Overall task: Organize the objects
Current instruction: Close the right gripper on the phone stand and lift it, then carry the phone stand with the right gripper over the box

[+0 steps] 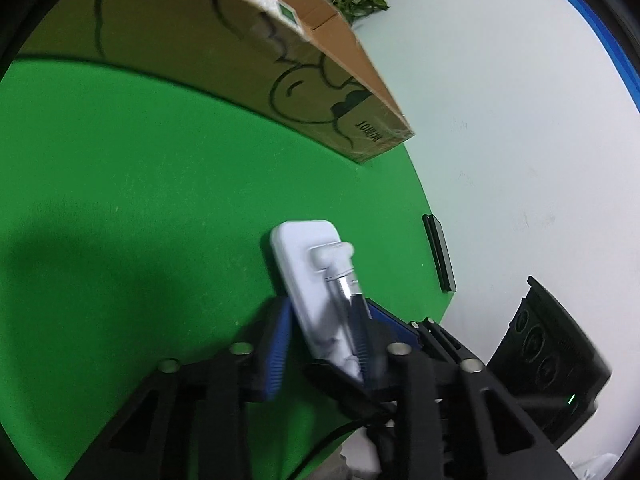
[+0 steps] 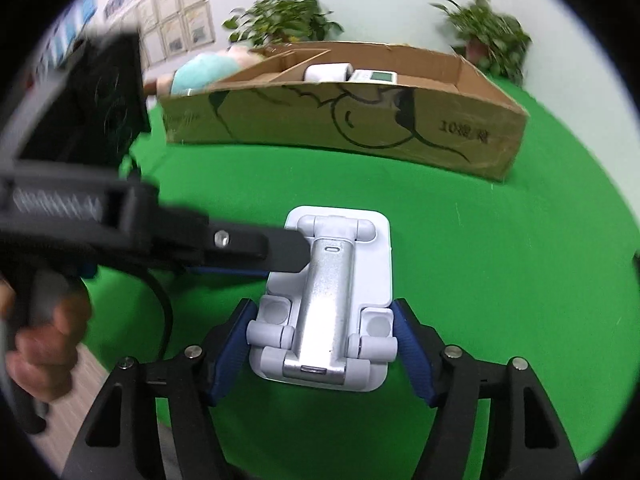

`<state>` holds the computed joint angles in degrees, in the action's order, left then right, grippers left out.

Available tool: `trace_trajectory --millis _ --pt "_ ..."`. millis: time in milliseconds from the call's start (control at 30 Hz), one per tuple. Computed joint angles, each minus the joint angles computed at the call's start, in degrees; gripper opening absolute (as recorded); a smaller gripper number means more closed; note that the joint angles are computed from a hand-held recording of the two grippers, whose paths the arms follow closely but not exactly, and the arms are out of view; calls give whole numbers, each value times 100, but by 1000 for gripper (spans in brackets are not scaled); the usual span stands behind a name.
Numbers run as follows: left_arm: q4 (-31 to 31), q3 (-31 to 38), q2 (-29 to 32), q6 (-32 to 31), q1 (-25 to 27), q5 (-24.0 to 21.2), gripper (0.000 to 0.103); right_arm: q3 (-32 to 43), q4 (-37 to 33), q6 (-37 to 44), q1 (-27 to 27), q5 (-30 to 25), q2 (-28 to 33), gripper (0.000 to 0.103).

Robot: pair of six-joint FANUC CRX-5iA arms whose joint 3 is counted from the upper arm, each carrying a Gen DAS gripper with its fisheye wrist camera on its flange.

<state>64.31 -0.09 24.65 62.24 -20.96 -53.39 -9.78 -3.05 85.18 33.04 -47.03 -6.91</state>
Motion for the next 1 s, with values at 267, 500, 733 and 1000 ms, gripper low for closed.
trace_trajectory --millis 267,500,733,1000 --pt "-113 -80 -152 -154 -62 204 16 586 -1413 561 -629 -600 134 67" --pt "-187 -41 -350 -397 -60 326 12 119 -835 81 -252 -34 -191 67" --pt "166 -202 -853 -893 38 448 12 -270 374 -548 176 851 -610 66" --pt "27 584 -680 -858 -133 730 12 48 828 -679 201 1270 -497 66"
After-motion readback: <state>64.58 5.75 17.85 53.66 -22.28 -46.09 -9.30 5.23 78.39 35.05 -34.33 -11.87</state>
